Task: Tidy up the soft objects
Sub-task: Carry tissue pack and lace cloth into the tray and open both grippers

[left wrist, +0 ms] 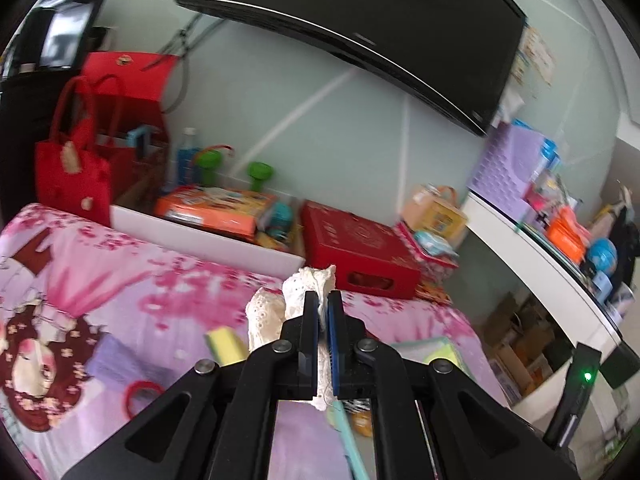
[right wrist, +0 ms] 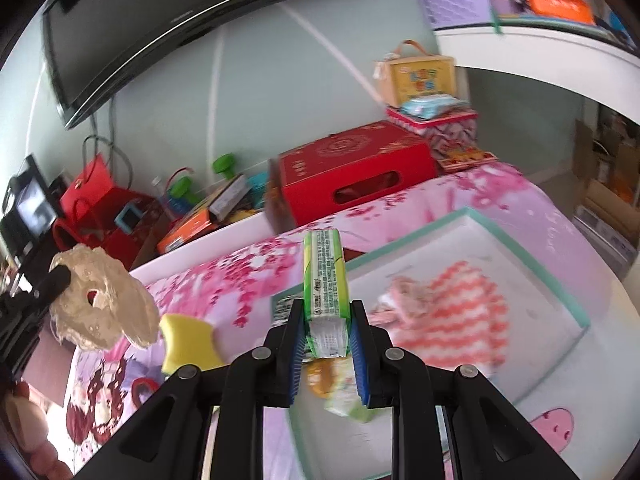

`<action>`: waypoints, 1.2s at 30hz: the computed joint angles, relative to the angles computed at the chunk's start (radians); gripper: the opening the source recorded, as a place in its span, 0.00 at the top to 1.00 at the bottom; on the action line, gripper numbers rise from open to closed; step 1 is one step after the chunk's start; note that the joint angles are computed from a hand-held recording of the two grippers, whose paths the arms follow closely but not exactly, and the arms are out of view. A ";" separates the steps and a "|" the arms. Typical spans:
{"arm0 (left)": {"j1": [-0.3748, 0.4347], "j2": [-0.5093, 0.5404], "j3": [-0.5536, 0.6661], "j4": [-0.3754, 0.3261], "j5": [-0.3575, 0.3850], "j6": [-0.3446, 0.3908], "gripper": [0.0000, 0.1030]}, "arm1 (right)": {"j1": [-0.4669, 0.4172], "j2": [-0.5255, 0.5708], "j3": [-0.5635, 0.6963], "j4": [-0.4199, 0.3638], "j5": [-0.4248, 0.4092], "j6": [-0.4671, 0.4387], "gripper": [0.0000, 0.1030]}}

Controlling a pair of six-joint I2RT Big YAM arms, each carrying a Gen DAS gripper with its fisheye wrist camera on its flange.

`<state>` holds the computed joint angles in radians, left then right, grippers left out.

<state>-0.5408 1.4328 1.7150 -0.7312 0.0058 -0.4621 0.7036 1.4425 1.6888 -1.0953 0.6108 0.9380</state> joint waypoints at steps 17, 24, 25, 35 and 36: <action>-0.181 0.178 0.117 0.031 0.032 0.118 0.96 | -0.118 -0.176 -0.199 -0.114 0.049 0.199 0.78; -0.194 0.230 0.139 0.033 0.016 0.128 0.96 | -0.155 -0.195 -0.240 -0.165 0.043 0.242 0.78; -0.193 0.234 0.139 0.032 0.016 0.127 0.96 | -0.159 -0.197 -0.246 -0.165 0.037 0.244 0.78; -0.189 0.291 0.185 -0.094 0.013 0.111 0.96 | -0.171 -0.178 -0.248 -0.175 0.005 0.237 0.78; -0.187 0.301 0.192 -0.116 0.015 0.104 0.96 | -0.172 -0.174 -0.246 -0.180 0.001 0.239 0.78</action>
